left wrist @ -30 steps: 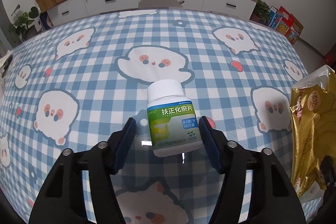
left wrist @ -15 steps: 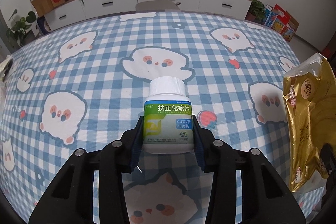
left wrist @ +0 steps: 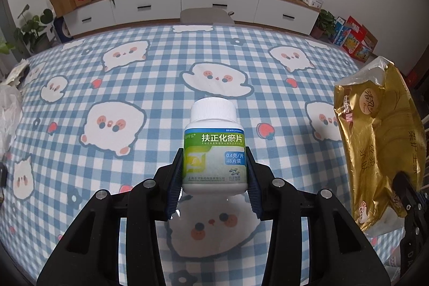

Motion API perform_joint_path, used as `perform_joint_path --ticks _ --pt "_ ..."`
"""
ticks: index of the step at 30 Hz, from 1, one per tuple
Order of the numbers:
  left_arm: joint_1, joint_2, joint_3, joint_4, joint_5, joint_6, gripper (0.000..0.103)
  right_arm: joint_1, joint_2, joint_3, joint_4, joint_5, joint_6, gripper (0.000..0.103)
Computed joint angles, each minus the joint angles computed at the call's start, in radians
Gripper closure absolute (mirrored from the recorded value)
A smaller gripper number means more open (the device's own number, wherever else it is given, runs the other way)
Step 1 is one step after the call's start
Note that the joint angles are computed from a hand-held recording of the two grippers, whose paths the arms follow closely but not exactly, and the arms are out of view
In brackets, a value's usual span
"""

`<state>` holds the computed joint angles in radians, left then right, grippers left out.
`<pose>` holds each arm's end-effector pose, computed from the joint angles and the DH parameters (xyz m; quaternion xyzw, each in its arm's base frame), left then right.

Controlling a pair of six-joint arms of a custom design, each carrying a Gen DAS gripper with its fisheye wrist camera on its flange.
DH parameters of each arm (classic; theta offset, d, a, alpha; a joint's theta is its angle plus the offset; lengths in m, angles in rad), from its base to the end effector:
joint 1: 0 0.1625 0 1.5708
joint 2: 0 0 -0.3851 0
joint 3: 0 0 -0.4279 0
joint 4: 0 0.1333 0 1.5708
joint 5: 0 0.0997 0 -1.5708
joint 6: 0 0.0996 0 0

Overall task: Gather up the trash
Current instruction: 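Lift and carry the gold bag and pill bottle with both grippers toward the bin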

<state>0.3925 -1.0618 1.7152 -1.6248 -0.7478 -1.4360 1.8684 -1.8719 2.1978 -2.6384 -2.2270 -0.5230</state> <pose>-0.4492 -0.4092 0.1265 0.0046 0.8836 -0.2984 0.3608 0.1919 -0.3783 0.4024 0.2448 -0.8557 0.3071 0.3370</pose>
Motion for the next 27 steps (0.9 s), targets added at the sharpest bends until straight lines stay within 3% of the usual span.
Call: perform_joint_path --ticks 27 --pt "-0.199 -0.092 0.081 0.216 -0.07 -0.226 0.062 0.098 -0.162 0.046 0.191 0.003 0.123 0.099"
